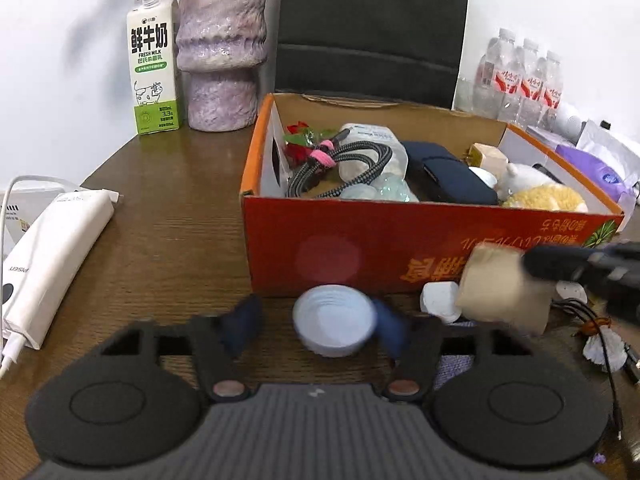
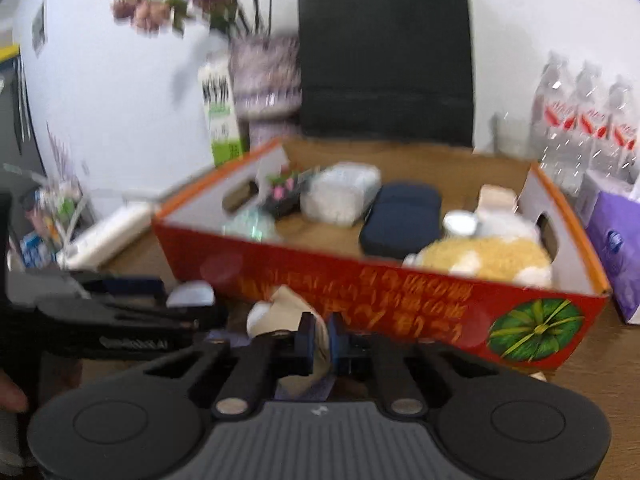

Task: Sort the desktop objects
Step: 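Grasp the white round lid with the left tool while the right tool grasps the beige paper pouch, then carry the lid and beige pouch into the box and open both tools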

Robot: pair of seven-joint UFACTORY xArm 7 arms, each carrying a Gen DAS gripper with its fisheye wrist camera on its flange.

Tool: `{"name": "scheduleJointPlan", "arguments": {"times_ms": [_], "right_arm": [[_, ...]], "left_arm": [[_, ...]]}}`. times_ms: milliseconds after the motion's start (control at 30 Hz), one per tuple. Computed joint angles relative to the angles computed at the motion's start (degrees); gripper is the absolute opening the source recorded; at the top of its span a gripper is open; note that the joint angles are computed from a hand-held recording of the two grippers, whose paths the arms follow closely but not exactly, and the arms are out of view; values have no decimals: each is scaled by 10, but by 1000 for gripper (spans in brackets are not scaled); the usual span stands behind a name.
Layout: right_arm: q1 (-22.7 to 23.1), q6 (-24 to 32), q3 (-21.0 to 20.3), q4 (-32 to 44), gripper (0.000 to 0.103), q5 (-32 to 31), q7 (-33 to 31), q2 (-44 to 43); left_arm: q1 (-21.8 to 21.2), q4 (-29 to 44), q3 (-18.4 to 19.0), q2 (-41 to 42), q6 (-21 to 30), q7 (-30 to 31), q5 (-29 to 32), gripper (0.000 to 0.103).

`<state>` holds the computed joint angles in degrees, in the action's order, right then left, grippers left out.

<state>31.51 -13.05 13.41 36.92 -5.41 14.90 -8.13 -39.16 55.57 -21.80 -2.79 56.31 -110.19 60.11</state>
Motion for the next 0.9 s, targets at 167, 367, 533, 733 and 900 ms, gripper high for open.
{"name": "scheduleJointPlan", "arguments": {"times_ms": [167, 367, 533, 733, 900], "right_arm": [[-35, -48, 40, -25, 4, 39, 0, -36], [-106, -35, 160, -111, 3, 130, 13, -183], [-33, 59, 146, -222, 3, 136, 86, -368], [34, 288, 213, -318, 4, 110, 186, -646], [149, 467, 218, -353, 4, 84, 241, -809]], "left_arm": [[2, -13, -8, -21, -2, -35, -9, 41], [-36, 5, -64, -47, 102, -86, -21, 41], [-82, 30, -94, -29, 124, -93, -61, 41], [-159, 68, -116, 10, 193, -111, -66, 41], [-213, 92, -111, 29, 234, -135, -72, 41]]}}
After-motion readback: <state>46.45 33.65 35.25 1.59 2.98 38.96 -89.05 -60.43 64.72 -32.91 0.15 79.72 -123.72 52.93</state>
